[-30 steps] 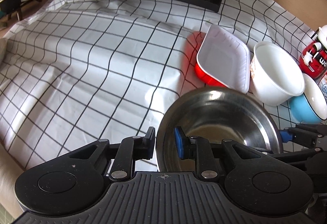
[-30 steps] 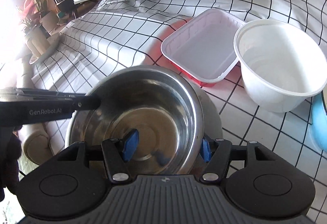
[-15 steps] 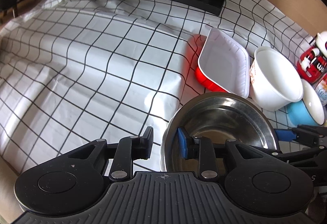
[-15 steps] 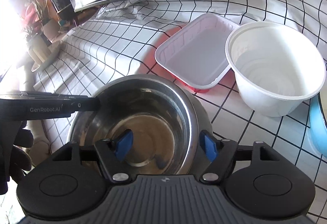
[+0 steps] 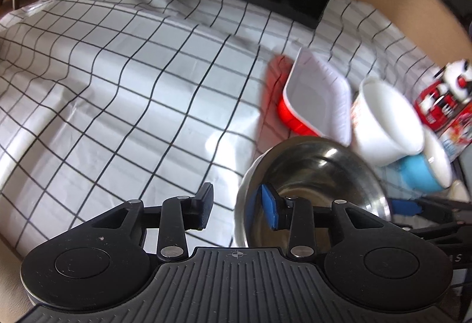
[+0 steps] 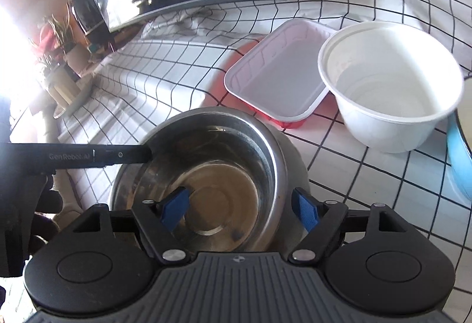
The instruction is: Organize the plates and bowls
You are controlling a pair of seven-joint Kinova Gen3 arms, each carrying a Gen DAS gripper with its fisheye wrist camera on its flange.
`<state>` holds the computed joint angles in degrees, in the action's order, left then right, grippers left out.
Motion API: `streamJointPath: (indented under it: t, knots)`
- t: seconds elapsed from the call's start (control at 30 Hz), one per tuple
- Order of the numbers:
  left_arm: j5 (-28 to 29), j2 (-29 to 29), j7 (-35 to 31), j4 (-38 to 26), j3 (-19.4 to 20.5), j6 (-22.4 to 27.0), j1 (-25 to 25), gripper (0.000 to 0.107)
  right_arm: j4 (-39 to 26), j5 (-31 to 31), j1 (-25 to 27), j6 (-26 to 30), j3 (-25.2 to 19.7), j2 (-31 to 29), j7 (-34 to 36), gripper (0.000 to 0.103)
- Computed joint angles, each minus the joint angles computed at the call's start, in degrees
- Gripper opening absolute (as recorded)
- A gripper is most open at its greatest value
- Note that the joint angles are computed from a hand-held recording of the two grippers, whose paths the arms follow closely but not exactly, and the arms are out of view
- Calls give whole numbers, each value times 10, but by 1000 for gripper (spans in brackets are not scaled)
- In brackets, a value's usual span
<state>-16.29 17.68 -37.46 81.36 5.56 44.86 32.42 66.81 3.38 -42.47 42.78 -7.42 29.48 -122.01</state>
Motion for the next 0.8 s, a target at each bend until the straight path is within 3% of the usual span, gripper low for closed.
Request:
streamJointPath:
  t: [0.23, 0.33, 0.43, 0.6, 0.67, 0.8]
  knots:
    - [37, 6, -31, 4, 12, -9, -22, 39, 17, 65, -46, -20, 42, -17, -73, 78]
    - [61, 15, -55, -2, 18, -12, -30, 39, 16, 82, -48, -4, 45, -18, -102, 78]
    - [69, 28, -68, -14, 16, -4, -25, 41, 3, 58, -26, 27, 31, -3, -118, 79]
    - [86, 47, -86, -40, 14, 24, -26, 41, 14, -29, 31, 7, -17, 12, -88, 76]
    - [99, 55, -92, -53, 15, 39, -30, 41, 4, -44, 34, 12, -23, 21, -73, 63]
    - [97, 70, -91, -86, 8, 78, -20, 41, -12, -34, 14, 33, -6, 25, -77, 63]
